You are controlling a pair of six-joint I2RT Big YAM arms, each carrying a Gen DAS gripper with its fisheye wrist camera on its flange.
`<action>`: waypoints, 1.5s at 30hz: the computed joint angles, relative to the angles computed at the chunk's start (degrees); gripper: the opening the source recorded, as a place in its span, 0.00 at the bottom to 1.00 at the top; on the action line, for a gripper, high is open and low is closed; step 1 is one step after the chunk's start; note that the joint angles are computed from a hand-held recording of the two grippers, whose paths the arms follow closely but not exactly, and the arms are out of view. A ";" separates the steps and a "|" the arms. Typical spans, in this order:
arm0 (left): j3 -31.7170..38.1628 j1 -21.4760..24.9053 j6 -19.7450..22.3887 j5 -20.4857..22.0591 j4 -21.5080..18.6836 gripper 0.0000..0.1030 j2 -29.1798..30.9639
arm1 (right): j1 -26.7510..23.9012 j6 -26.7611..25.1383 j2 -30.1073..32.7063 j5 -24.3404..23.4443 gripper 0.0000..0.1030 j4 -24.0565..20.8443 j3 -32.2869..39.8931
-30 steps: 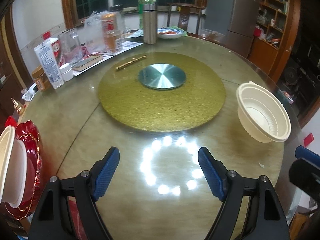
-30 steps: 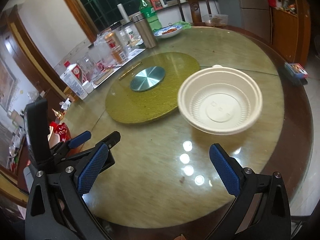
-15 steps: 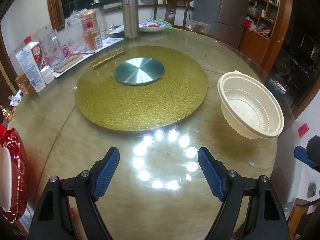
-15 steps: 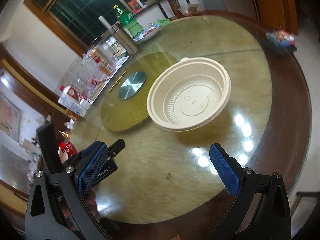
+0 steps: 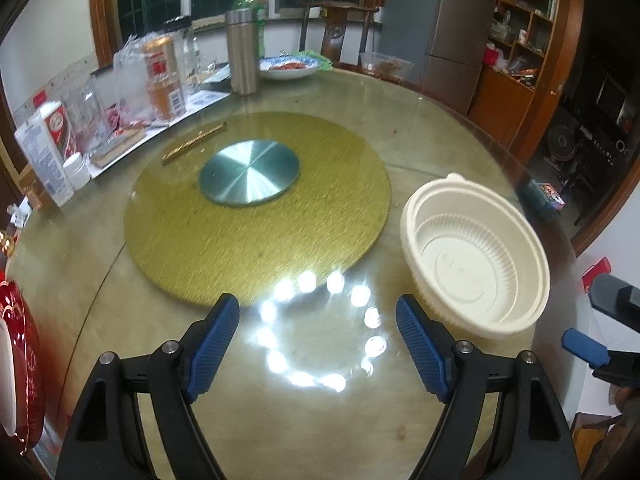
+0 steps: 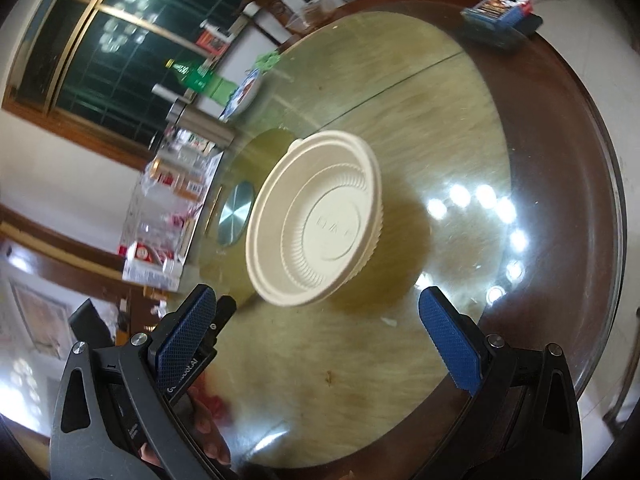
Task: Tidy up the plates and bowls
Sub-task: 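Move both open tools down around the rim of the beige bowl, then close both tools on the rim of the beige ribbed bowl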
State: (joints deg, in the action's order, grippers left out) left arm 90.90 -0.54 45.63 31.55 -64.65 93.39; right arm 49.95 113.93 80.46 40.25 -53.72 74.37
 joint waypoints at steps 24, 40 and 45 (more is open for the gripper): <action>2.02 -4.64 -5.12 -1.69 -1.27 0.79 1.75 | -5.81 -0.23 -3.13 -3.81 0.99 1.79 -3.77; 0.47 -6.42 -3.89 -2.66 -1.98 0.78 2.01 | -7.55 -0.84 -1.86 -7.23 0.63 0.31 -3.64; 0.01 -6.48 -3.41 -2.22 -2.46 0.73 1.78 | -7.59 -1.02 -1.54 -7.60 0.57 -0.84 -3.14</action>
State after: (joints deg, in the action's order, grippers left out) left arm 90.91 -7.02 42.22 29.33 -67.11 95.17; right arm 42.36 112.91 78.91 32.65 -54.56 71.23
